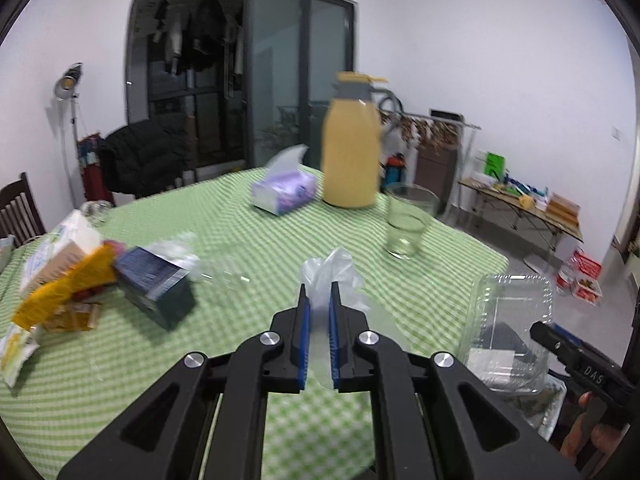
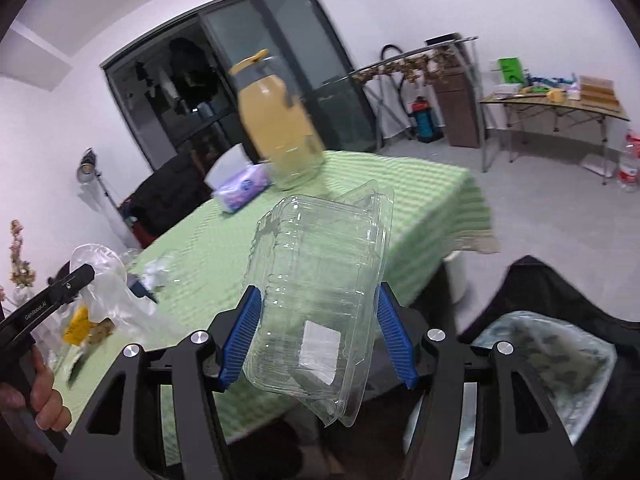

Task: Collect trash
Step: 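Drop the clamshell and plastic bag into the trash bag, opening both tools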

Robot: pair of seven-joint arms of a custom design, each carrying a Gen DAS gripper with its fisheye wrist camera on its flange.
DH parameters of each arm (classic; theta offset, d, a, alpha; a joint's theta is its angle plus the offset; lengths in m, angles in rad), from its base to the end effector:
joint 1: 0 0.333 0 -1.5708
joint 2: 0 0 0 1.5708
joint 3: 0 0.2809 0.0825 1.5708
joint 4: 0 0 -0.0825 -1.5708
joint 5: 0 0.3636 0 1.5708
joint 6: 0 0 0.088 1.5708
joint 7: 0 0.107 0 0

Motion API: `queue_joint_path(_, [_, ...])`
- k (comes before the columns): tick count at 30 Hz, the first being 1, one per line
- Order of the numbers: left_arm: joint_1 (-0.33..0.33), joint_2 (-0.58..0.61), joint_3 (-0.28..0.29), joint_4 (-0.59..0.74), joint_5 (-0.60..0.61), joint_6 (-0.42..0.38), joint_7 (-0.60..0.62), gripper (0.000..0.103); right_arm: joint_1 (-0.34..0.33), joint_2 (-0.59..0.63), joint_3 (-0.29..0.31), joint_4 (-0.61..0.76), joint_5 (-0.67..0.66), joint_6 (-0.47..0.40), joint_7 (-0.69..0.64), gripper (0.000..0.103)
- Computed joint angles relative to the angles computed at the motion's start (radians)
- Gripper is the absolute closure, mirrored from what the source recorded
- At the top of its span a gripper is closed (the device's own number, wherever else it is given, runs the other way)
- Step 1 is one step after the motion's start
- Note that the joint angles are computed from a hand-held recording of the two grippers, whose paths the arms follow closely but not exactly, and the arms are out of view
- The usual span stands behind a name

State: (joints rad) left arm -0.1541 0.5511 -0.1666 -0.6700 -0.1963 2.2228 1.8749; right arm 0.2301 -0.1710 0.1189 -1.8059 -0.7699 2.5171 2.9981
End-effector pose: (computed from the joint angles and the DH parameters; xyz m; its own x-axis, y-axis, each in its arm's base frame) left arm 0.6453 -0.1654 0.7513 -0.5005 -0.8657 0.0091 -0.4402 0.2454 -0.8637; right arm 0.5037 0.1963 0.6795 -0.3441 -0.8374 -0.4247 -0.3349 0.5321 -0.7777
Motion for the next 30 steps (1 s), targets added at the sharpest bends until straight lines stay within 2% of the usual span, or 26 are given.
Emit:
queue_joint_path(8, [-0.058, -0.041, -0.036, -0.103, -0.026, -0.032, 0.056, 0.097, -0.039, -0.182, 0.005, -0.231, 0.014, -0.075, 0.092, 0.046])
queue_joint_path(11, [-0.079, -0.056, -0.053, -0.145, -0.049, -0.029, 0.092, 0.097, -0.05, -0.234, 0.013, -0.29, 0.04, -0.139, 0.104, 0.045])
queue_joint_path(14, [-0.098, -0.087, -0.062, -0.212, -0.066, -0.025, 0.121, 0.097, -0.046, -0.259, 0.004, -0.327, 0.105, -0.226, 0.093, 0.045])
queue_joint_path(18, [-0.133, -0.125, -0.068, -0.305, -0.065, -0.024, 0.166, 0.097, -0.042, -0.286, -0.016, -0.39, 0.175, -0.245, 0.113, 0.045])
queue_joint_path(25, [-0.191, -0.136, -0.076, -0.388, -0.043, -0.039, 0.217, 0.097, -0.034, -0.292, -0.028, -0.439, 0.249, -0.297, 0.125, 0.043])
queue_joint_path(28, [-0.213, -0.136, -0.078, -0.423, -0.025, -0.059, 0.25, 0.097, -0.028, -0.301, -0.034, -0.453, 0.294, -0.334, 0.142, 0.042])
queue_joint_path(30, [-0.236, -0.089, -0.071, -0.374, 0.002, -0.121, 0.238, 0.097, -0.032, -0.301, -0.023, -0.449, 0.291, -0.378, 0.154, 0.042])
